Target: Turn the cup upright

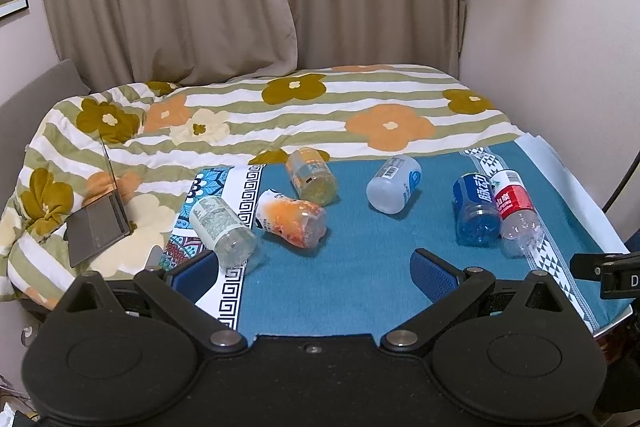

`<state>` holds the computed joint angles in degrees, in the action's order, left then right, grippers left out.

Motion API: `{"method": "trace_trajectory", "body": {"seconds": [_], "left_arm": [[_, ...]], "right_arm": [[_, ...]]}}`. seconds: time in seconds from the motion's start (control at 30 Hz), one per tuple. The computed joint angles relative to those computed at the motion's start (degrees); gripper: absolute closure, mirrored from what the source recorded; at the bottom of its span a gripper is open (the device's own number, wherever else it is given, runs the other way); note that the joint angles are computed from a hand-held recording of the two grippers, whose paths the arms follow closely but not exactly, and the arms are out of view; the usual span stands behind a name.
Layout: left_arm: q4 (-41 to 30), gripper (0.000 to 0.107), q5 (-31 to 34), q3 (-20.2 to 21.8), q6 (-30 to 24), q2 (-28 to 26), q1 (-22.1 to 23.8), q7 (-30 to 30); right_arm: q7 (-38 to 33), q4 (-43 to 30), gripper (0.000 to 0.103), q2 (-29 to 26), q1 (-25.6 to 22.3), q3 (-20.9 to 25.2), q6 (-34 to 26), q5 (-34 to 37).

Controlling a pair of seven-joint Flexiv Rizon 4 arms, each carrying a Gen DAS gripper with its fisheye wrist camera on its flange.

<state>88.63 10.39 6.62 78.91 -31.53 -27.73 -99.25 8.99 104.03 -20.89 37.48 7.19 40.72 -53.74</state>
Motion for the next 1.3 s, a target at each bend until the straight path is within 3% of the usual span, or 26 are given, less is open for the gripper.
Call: {"method": "trace_trajectory", "body": {"seconds": [1.07, 1.3], "left_arm": [[-0.77, 0.004, 0.40, 0.49, -0.97, -0.19, -0.49, -0.92], [-3.00, 0.004, 1.20, 0.38, -4.82, -0.44, -0.93, -2.09]], "right_arm": [[-0.43, -0.30, 0.000, -0.09, -0.03, 0.12, 0.45, 0.48], [-2.48, -0.29, 0.000, 0.15, -1.80, 0.36, 6.91, 3.88]]}}
